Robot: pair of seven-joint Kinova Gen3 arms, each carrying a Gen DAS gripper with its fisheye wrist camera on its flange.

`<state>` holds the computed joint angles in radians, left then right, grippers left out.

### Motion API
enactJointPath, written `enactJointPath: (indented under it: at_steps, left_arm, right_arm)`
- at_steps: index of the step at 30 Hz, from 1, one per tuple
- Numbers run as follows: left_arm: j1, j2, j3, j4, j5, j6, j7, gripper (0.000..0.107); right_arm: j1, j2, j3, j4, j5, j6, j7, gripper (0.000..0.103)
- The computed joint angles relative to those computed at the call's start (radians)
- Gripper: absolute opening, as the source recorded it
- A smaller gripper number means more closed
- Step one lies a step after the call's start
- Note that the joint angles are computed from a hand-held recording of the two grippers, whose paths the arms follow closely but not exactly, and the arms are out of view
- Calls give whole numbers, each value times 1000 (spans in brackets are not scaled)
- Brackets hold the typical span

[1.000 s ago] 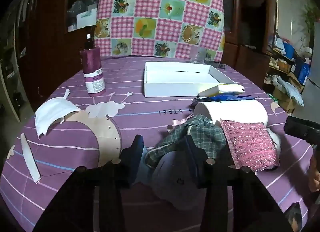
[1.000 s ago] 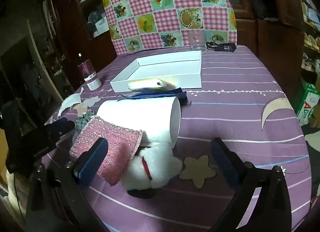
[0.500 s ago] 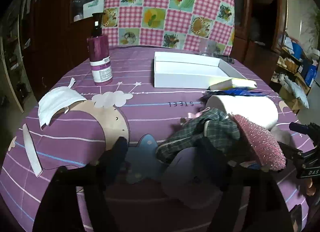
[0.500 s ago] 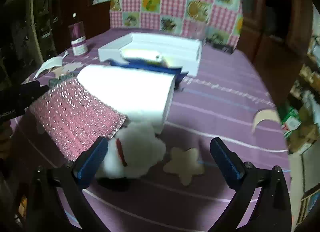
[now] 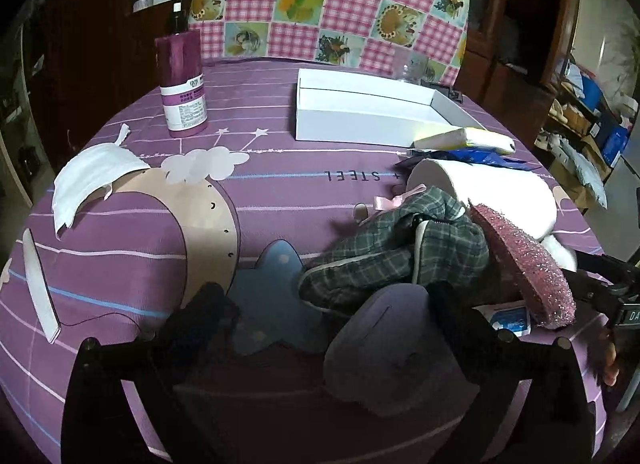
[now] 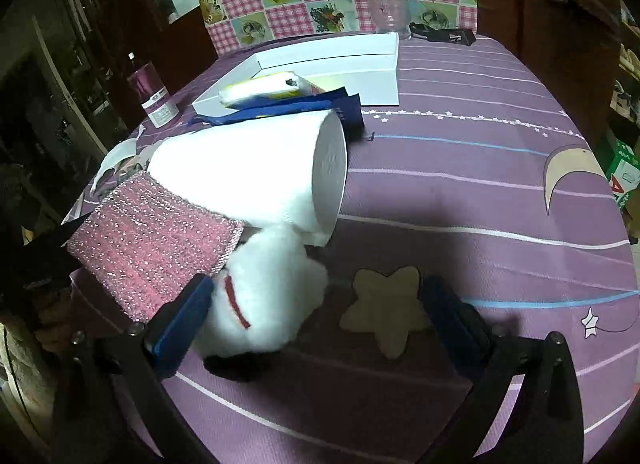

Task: Organize soft objects
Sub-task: 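Move the right gripper to the pink sponge while the left approaches the lavender pouch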

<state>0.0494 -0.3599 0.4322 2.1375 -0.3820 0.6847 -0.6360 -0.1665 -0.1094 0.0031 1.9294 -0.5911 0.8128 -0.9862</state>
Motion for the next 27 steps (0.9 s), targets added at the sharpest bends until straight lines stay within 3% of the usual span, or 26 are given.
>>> enactJointPath:
  at_steps: [6, 11, 15, 20, 24, 27]
  left_arm:
    - [9, 9, -16, -4, 25, 5, 1, 103]
    - [57, -1, -138, 32, 148, -61, -72, 103]
    - [49, -19, -129, 42, 169, -83, -102, 94]
    - [36, -34, -132, 51, 208, -102, -143, 92]
    - [-49, -79, -17, 49, 153, -92, -95, 90]
    - [-43, -106, -17, 63, 150, -126, -117, 90]
  right_arm:
    - [2, 4, 0, -3, -2, 2, 2, 103]
    - [3, 7, 4, -5, -3, 5, 9, 103]
    - [7, 8, 3, -6, -8, 8, 14, 103]
    - [8, 9, 5, -4, -17, 8, 21, 103]
    - [23, 11, 18, -6, -59, 23, 18, 102]
    - [23, -33, 24, 27, -94, -33, 49, 97]
